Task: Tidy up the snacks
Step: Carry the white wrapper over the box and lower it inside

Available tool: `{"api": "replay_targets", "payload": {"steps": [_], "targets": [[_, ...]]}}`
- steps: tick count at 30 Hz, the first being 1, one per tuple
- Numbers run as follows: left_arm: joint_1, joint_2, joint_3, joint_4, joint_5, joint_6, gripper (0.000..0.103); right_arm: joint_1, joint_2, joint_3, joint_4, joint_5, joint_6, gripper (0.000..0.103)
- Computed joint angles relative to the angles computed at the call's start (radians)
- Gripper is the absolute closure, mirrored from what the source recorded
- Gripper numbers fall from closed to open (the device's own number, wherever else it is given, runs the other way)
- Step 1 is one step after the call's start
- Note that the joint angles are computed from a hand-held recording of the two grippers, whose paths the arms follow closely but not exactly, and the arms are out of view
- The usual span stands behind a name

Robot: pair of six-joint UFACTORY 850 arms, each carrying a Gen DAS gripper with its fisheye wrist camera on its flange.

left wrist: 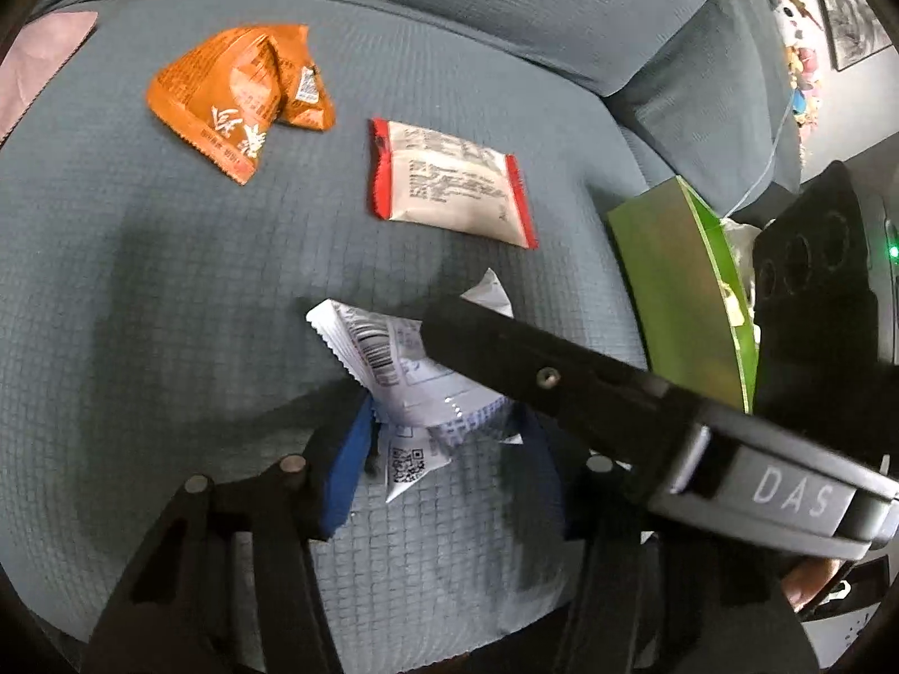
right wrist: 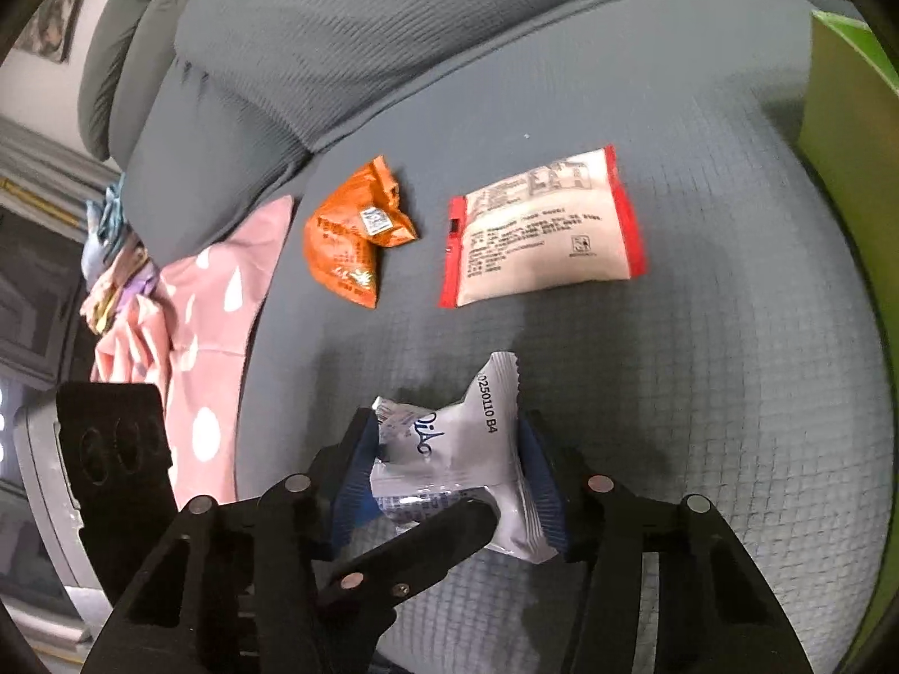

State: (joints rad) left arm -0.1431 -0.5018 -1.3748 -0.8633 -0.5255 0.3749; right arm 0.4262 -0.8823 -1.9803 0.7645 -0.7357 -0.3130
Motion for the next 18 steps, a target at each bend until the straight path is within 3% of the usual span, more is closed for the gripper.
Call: {"api": "replay_targets", "payload": {"steps": [5,11,15,18], "targets": [[-0.024,0.054,0.039,-0.065,0.105,0.109,0.054,0.005,0.069,0.081,0.068,0.084,-0.102,0.049],[-0.079,0.113,0.067,-0.319,0.246,0.441,0.055,-0.005,0.214,0.247,0.25,0.267,-0.343,0.049],[-0.122,0.115,0.052,-0.575,0.272,0.747,0.055,-0.021,0.309,0.353,0.385,0.38,-0.492,0.049],[-0.153,0.089,0.007,-0.641,0.263,0.844,0.055,-0.04,0.367,0.419,0.516,0.442,-0.621,0.049]]}}
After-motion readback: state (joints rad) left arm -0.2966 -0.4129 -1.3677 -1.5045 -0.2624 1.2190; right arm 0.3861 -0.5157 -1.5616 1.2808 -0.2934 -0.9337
